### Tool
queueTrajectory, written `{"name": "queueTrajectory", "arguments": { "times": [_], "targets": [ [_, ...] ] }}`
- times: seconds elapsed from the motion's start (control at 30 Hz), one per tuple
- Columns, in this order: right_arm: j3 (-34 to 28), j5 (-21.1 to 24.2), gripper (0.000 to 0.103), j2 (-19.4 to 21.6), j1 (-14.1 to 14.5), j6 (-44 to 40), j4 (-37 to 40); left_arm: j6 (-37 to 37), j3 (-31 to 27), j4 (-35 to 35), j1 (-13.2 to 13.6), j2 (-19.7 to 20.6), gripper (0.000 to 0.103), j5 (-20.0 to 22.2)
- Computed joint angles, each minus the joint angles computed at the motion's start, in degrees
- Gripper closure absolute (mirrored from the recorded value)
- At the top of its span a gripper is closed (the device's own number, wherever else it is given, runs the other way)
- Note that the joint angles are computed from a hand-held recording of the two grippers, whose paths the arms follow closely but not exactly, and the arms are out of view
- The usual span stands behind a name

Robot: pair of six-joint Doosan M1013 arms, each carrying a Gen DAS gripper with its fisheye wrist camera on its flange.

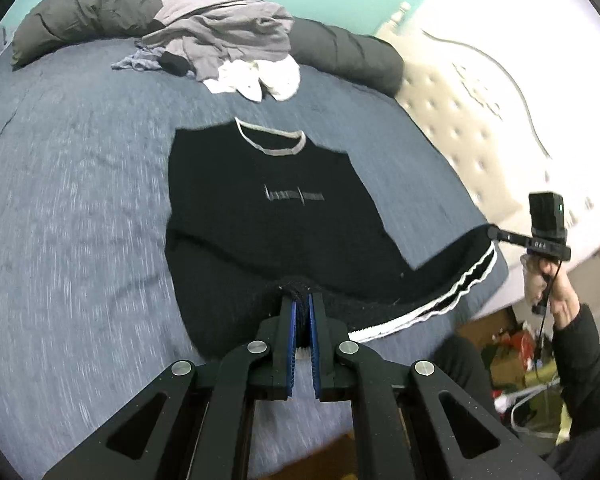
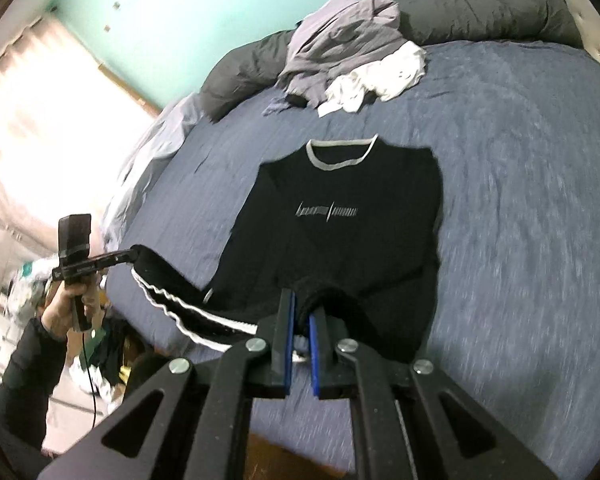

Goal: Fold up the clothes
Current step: 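Lift the hem with both tools and fold it up onto the collar, then open both tools and release the hem beside the collar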

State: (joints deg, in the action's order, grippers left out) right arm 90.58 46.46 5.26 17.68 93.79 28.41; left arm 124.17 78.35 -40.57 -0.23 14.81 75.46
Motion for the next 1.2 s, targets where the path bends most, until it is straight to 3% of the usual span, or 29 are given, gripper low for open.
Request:
{"name": "queueTrajectory", "arguments": {
  "times": [0.63, 0.83, 1.0, 1.1, 1.17, 1.2],
  "targets": [
    [-20.5, 5.3, 0.097, 19.5, -6.9, 2.6, -3.4, -17.5, -29.9, 2.2, -3.5, 24.5, 0.097, 0.6],
    [-24.6, 5.9, 0.097, 24.6, -8.0, 5.0, -4.2, -21.6, -36.6, 3.2, -4.2, 30.6, 0.097, 1.2],
    [-25.0, 3.4, 0.097, 27.0, -8.3, 6.8, -4.5, -25.2, -39.2, 5.7, -4.8, 33.7, 0.094, 0.7],
    [-23.6, 0.5, 0.091, 26.7, -8.2, 9.8, -6.2, -25.9, -37.2, 4.2, -4.5, 33.4, 0.089, -1.9],
    [-21.9, -2.7, 0.079, 25.7, -8.0, 10.8, -7.3, -25.1, -34.6, 1.9, -4.1, 32.1, 0.081, -4.9],
    [-20.3, -5.5, 0.062, 24.8, -8.1, 11.0, -7.1, -24.1, -32.9, 0.7, -3.8, 31.2, 0.062, -7.0]
  ]
}}
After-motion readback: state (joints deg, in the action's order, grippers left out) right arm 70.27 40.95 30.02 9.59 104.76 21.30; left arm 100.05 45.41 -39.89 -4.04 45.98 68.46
